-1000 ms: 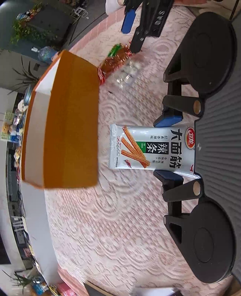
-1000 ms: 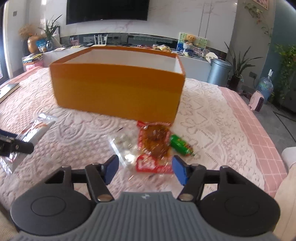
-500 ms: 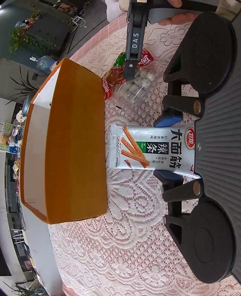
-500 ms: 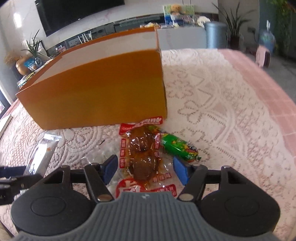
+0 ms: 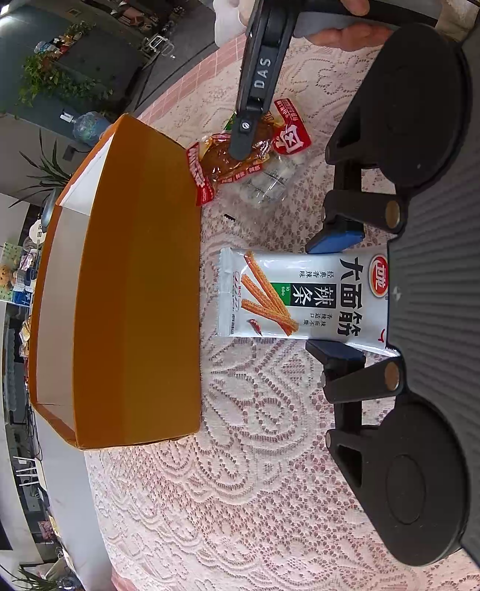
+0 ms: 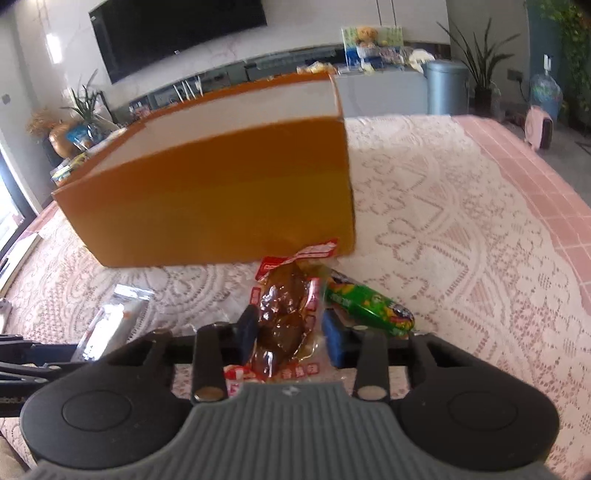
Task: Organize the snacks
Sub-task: 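Grasp the clear pack of brown braised snacks with the right gripper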
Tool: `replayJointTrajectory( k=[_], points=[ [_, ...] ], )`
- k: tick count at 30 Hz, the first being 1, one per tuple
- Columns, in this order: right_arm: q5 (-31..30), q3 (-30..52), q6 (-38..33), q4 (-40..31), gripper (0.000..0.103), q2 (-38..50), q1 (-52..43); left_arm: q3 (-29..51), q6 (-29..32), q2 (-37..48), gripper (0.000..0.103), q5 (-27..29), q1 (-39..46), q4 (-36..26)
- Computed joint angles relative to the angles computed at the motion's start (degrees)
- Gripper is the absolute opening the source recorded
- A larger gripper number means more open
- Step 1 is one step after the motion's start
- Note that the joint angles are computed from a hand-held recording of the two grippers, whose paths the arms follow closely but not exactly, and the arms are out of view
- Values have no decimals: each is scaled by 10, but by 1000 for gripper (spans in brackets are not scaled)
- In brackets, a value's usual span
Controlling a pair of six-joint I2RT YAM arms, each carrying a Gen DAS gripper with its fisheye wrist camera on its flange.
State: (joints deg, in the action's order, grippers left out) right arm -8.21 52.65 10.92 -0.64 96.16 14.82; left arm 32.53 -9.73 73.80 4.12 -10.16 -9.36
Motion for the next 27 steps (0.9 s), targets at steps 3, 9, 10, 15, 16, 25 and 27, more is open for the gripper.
replayJointTrajectory(
  k=[3,9,10,15,16,25,27],
  points=[
    [-3,-17,-8,17,24,-24,5,-2,-8,-11,56,-1,-1,-5],
    [2,-37,-26,13,0,-60,26,-3,-20,-31,56,3,-4,-17],
    [0,-41,-30,12,0,-65,31,-3,-22,-32,56,1,-7,-20],
    [1,-56,-38,-4,0,-76,49,-6,-29,-33,56,-16,-21,-28],
    [-5,-61,-39,-3,8,-81,50,-9,-29,-35,56,-18,-21,-28],
    [78,-107,-138,61,75,-93,104,-21,-37,-43,56,-25,-14,-41],
    [86,-100,-159,64,75,-77,110,-21,-37,-40,56,-27,-14,-42]
  ],
)
